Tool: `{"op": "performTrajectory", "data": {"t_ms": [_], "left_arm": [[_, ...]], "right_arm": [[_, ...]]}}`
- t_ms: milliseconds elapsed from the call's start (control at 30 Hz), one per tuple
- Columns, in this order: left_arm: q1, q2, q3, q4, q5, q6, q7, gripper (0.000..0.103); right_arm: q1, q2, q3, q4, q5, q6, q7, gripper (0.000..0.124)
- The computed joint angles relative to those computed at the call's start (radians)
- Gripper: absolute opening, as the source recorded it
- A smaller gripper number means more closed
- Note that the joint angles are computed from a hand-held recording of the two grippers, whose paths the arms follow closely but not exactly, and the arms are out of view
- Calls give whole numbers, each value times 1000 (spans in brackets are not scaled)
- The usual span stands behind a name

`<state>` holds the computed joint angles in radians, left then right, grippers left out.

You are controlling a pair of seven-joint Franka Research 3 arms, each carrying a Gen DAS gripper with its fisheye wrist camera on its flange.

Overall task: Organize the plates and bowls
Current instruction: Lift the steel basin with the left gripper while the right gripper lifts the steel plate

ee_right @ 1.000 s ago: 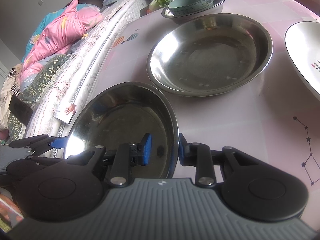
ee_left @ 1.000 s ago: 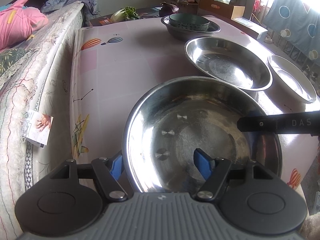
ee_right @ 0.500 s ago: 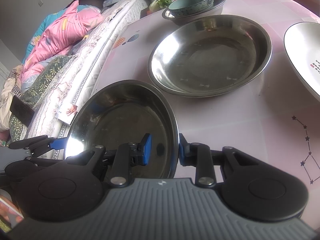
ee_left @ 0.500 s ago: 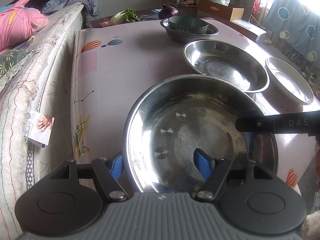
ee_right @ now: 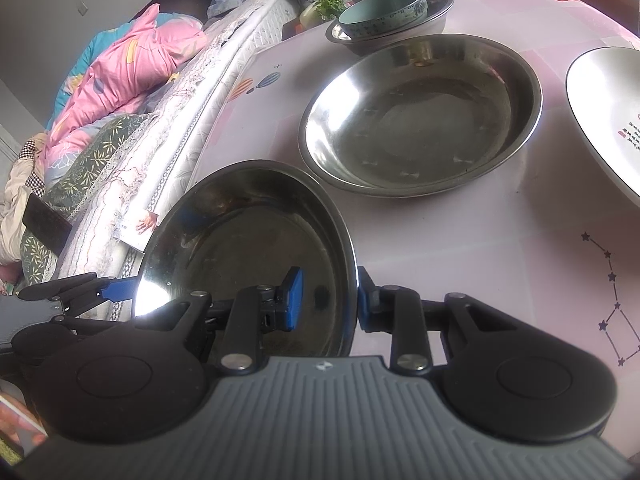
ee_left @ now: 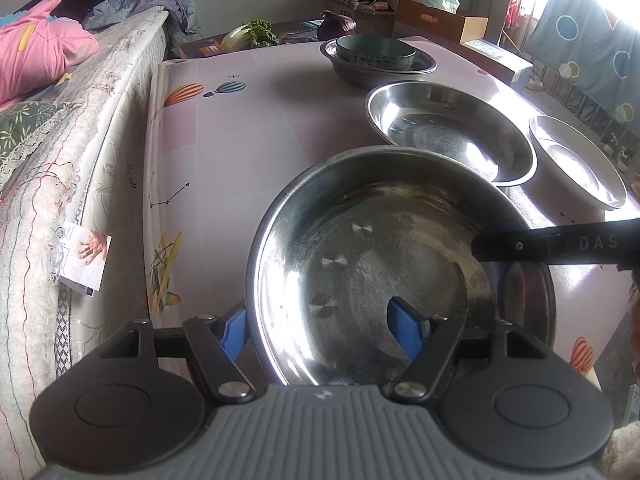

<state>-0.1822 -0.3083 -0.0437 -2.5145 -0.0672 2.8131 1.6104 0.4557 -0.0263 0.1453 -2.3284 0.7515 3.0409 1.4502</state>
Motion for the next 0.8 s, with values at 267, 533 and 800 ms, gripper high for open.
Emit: {"op": "performTrajectory", "data": {"t_ms": [267, 533, 800], "left_arm": [[1, -7, -2, -1, 3, -3, -4, 72], [2, -13, -1, -1, 9, -3, -8, 72], [4, -21, -6, -9, 24, 9, -24, 72]], "right_arm": [[2, -6, -1, -3, 3, 1, 0, 27], [2, -12, -2, -5, -4, 0, 8, 27], [10, -26, -6, -15, -9, 9, 14, 27]]}}
